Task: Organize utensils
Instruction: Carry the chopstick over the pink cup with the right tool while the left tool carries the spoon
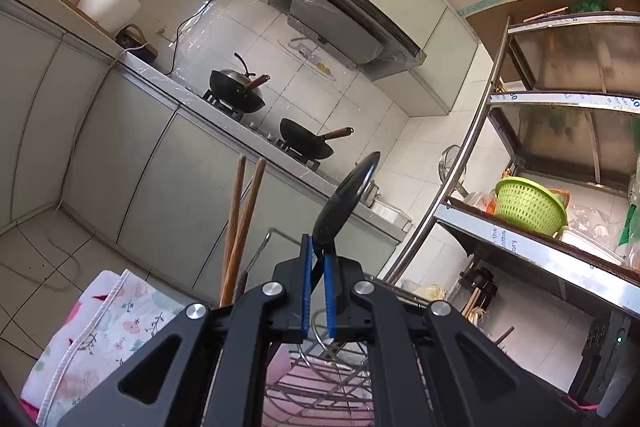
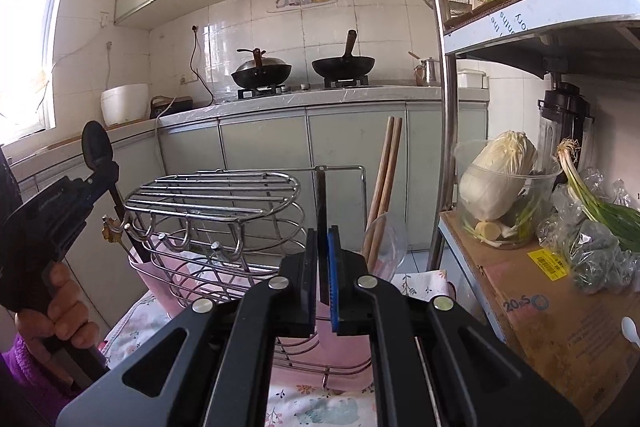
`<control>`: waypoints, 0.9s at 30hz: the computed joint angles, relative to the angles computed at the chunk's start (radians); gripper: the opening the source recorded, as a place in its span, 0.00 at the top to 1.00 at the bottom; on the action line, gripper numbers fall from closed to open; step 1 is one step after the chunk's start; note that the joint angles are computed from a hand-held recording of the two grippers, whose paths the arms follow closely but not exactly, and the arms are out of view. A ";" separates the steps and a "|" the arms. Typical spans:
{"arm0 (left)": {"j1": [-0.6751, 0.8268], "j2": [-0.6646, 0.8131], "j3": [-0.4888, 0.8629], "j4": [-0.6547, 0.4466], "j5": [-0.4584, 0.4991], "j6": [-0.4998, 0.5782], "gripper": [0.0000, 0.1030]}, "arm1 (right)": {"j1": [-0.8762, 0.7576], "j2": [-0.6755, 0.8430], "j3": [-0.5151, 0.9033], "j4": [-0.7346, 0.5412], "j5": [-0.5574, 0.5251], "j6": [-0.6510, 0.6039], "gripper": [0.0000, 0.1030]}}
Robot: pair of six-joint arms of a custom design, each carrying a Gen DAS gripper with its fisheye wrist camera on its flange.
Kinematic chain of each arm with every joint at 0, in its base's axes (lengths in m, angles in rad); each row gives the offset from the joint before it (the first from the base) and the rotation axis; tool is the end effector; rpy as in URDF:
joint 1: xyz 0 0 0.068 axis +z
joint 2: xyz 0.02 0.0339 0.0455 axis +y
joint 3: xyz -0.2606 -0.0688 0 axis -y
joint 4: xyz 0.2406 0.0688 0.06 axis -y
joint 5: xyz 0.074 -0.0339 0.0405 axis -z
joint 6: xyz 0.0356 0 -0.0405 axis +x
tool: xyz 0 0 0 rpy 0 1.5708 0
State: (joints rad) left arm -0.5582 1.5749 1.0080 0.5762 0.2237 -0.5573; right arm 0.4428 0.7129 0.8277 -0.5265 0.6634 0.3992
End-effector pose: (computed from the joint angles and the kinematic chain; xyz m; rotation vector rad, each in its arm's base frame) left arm 0.3054 -0.2000 0.2965 0.1878 1.6503 -1.0390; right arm 0.1436 0.0438 0.3303 0.3758 1.8548 -0.0865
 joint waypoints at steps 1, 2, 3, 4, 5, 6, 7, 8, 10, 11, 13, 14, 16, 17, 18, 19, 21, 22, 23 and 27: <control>-0.003 -0.012 -0.016 -0.007 -0.001 0.006 0.96 | 0.005 -0.003 0.000 -0.005 0.005 0.009 0.95; -0.008 -0.021 -0.028 -0.018 -0.008 0.013 0.96 | 0.010 -0.008 -0.003 -0.011 0.010 0.020 0.95; -0.011 -0.029 -0.039 -0.028 -0.012 0.020 0.96 | 0.006 -0.012 -0.004 -0.013 0.009 0.026 0.95; -0.014 -0.036 -0.049 -0.036 -0.016 0.024 0.96 | 0.007 -0.016 -0.007 -0.017 0.011 0.035 0.95; -0.017 -0.041 -0.059 -0.046 -0.024 0.026 0.96 | 0.009 -0.021 -0.011 -0.021 0.013 0.044 0.95; -0.020 -0.043 -0.061 -0.058 -0.030 0.028 0.96 | 0.007 -0.026 -0.015 -0.025 0.013 0.054 0.95; -0.023 -0.046 -0.068 -0.069 -0.037 0.031 0.96 | 0.003 -0.031 -0.019 -0.027 0.012 0.062 0.95; -0.024 -0.048 -0.072 -0.079 -0.041 0.031 0.96 | 0.000 -0.036 -0.023 -0.030 0.010 0.070 0.95; -0.020 -0.050 -0.078 -0.098 -0.040 0.019 0.95 | -0.021 -0.047 -0.034 -0.036 -0.010 0.088 0.95; -0.017 -0.050 -0.081 -0.106 -0.039 0.011 0.95 | -0.039 -0.051 -0.040 -0.036 -0.030 0.096 0.95; -0.011 -0.049 -0.080 -0.119 -0.035 -0.002 0.95 | -0.083 -0.060 -0.050 -0.034 -0.080 0.105 0.95; -0.008 -0.047 -0.079 -0.124 -0.033 -0.007 0.95 | -0.104 -0.063 -0.055 -0.032 -0.104 0.111 0.95; 0.000 -0.035 -0.052 -0.156 -0.026 -0.021 0.95 | -0.152 -0.069 -0.064 -0.025 -0.153 0.112 0.95; 0.003 -0.027 -0.037 -0.173 -0.022 -0.029 0.95 | -0.188 -0.069 -0.068 -0.018 -0.193 0.110 0.95; 0.010 -0.018 -0.027 -0.182 -0.013 -0.039 0.95 | -0.218 -0.069 -0.070 -0.013 -0.227 0.109 0.95; 0.017 -0.006 -0.014 -0.195 -0.004 -0.050 0.95 | -0.247 -0.067 -0.075 -0.006 -0.259 0.109 0.95; 0.034 0.019 0.012 -0.211 0.017 -0.077 0.95 | -0.287 -0.062 -0.078 0.005 -0.300 0.105 0.95; 0.042 0.029 0.024 -0.217 0.021 -0.081 0.95 | -0.315 -0.056 -0.078 0.011 -0.328 0.101 0.95; 0.047 0.041 0.043 -0.230 0.026 -0.082 0.95 | -0.349 -0.048 -0.077 0.020 -0.364 0.094 0.95; 0.059 0.102 0.149 -0.301 0.055 -0.058 0.95 | -0.445 0.006 -0.059 0.054 -0.472 0.064 0.95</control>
State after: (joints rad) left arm -0.4996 1.6769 1.1566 0.2749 0.2783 -0.6155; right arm -0.0023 0.7191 0.7682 -0.4722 0.1910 0.4632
